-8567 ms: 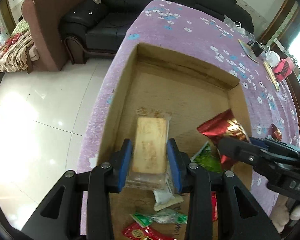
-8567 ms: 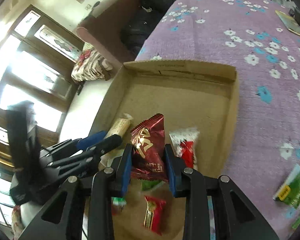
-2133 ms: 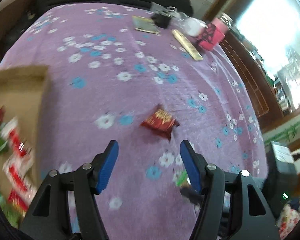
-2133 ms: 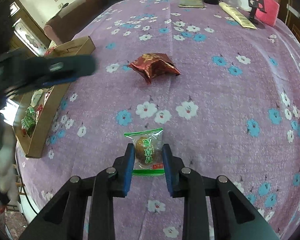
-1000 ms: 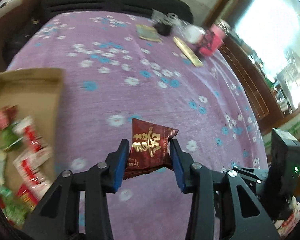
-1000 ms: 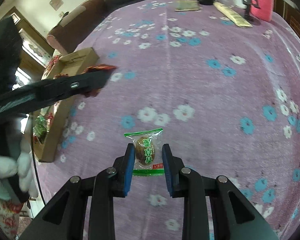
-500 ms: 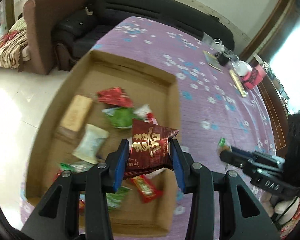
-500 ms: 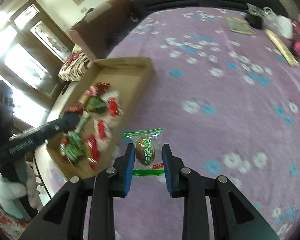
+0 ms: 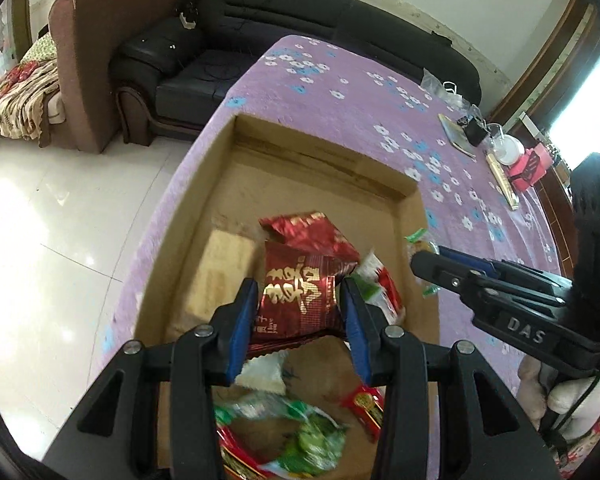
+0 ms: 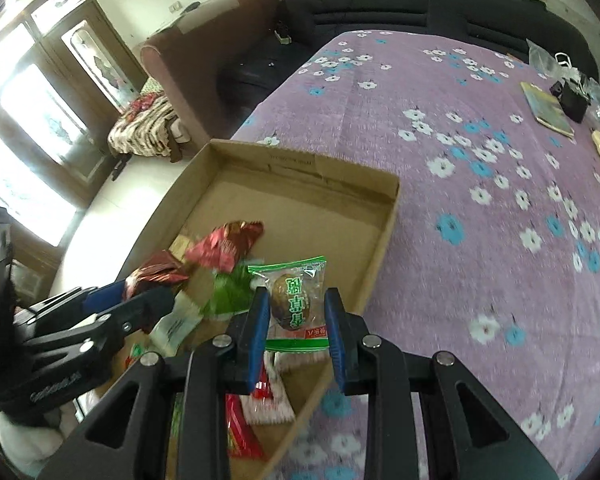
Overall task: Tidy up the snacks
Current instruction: 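Carry the candy and red wrapper into the tray and open both grippers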
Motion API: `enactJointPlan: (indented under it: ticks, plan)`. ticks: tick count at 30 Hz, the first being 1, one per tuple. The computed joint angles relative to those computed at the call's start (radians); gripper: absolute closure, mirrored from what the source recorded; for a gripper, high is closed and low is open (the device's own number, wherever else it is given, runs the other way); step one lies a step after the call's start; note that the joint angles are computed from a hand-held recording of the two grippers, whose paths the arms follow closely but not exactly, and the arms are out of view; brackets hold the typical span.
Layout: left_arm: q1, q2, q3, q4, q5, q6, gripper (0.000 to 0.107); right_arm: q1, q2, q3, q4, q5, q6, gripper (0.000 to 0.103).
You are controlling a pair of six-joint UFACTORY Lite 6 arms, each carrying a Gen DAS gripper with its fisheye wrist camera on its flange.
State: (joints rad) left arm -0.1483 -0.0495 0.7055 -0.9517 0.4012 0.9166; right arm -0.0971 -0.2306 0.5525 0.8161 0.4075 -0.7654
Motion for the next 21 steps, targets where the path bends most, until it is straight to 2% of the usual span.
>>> enactJointPlan:
  ticks: [8,15,18,21]
  plan:
    - [0.04,0.1,0.064,-0.029,-0.002,0.07,0.063,0.081,0.163,0.096,-0.054,-0.106,0.112,0.077]
    - [0.032,0.095,0.063,0.017,-0.036,0.034,0.06,0.11,0.221,0.126,-0.043,-0.133,0.121,0.074]
    - [0.004,0.061,0.048,0.083,-0.066,-0.031,0.053,0.117,0.206,0.117,-0.032,-0.14,0.11,0.074]
    - [-0.034,0.011,0.028,0.21,-0.094,-0.175,0.049,0.109,0.173,0.104,-0.044,-0.125,0.116,0.074]
